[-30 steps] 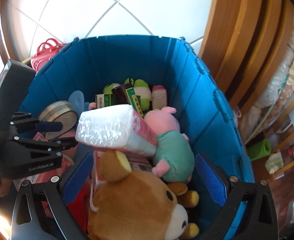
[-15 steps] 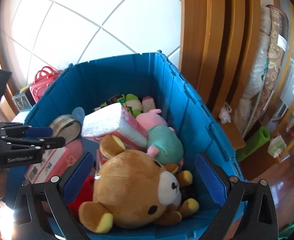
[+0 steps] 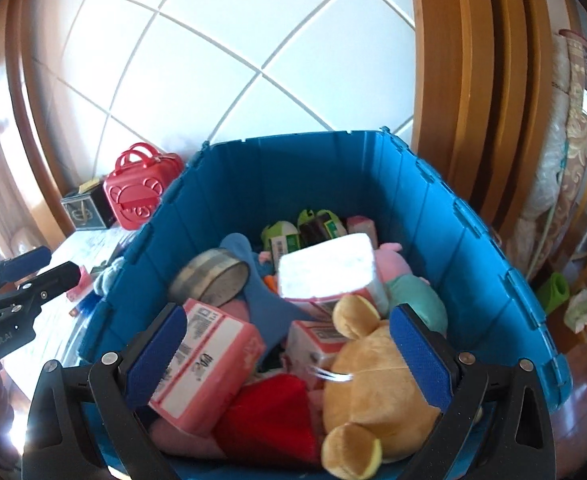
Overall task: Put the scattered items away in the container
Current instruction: 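Withdraw both open tools from the crate toward the remaining items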
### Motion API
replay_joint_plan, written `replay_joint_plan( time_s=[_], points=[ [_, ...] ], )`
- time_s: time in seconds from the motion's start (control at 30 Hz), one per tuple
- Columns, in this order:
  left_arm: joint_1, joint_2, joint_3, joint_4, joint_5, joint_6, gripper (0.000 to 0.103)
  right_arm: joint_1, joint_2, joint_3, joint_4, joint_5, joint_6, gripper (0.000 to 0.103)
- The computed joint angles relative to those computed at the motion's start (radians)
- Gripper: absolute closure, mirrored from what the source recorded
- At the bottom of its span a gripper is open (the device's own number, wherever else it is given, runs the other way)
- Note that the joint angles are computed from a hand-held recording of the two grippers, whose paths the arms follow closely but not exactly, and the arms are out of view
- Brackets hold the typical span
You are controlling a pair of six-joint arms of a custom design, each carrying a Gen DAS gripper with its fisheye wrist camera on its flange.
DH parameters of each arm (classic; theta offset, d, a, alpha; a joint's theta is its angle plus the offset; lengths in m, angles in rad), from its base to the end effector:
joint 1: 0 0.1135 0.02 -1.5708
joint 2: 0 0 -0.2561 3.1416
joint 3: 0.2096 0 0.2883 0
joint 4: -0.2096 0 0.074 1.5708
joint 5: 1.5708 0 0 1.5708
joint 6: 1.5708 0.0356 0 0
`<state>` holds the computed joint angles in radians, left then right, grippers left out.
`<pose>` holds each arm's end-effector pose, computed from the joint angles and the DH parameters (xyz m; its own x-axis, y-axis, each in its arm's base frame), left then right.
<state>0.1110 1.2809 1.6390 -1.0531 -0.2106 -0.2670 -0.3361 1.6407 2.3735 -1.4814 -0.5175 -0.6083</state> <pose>0.2709 0.0377 0.4442 -0.5432 -0.3201 -0.7762 -0.4263 0.9016 -0.0735 0.2742 -0.0771 0.5308 -0.4955 -0.3530 -0.7936 -0.4128 0.8996 -0.1424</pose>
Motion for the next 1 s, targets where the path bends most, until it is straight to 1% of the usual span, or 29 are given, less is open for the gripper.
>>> replay_joint_plan(
  time_s=[0.1, 0.17, 0.23, 0.3, 0.4, 0.5, 0.57, 0.67, 0.83, 1.0],
  points=[
    [0.148, -0.082, -0.08, 0.018, 0.093, 0.058, 0.042, 0.082, -0.134, -0.15, 0.08, 0.031, 0.048, 0.0],
    [0.274, -0.126, -0.132, 0.037, 0.189, 0.12, 0.042, 0.166, -0.222, -0.245, 0.135, 0.08, 0.102, 0.0],
    [0.418, -0.156, -0.179, 0.056, 0.311, 0.205, 0.042, 0.269, -0.31, -0.346, 0.194, 0.148, 0.169, 0.0],
    [0.574, -0.168, -0.214, 0.066, 0.428, 0.302, 0.042, 0.404, -0.397, -0.451, 0.258, 0.249, 0.258, 0.0],
    [0.805, -0.146, -0.239, 0.068, 0.595, 0.452, 0.042, 0.649, -0.488, -0.582, 0.339, 0.44, 0.403, 0.0],
    [0.987, -0.076, -0.231, 0.05, 0.707, 0.584, 0.042, 0.911, -0.53, -0.681, 0.392, 0.64, 0.532, 0.0],
    [1.062, -0.017, -0.223, 0.044, 0.741, 0.645, 0.042, 1.058, -0.527, -0.73, 0.419, 0.743, 0.592, 0.0],
    [1.114, 0.069, -0.21, 0.031, 0.762, 0.717, 0.042, 1.186, -0.484, -0.774, 0.429, 0.828, 0.669, 0.0],
    [1.123, 0.172, -0.221, 0.047, 0.757, 0.76, 0.042, 1.22, -0.418, -0.873, 0.478, 0.804, 0.757, 0.0],
    [1.076, 0.241, -0.26, 0.111, 0.69, 0.75, 0.042, 1.164, -0.363, -1.02, 0.594, 0.736, 0.814, 0.0]
  ],
)
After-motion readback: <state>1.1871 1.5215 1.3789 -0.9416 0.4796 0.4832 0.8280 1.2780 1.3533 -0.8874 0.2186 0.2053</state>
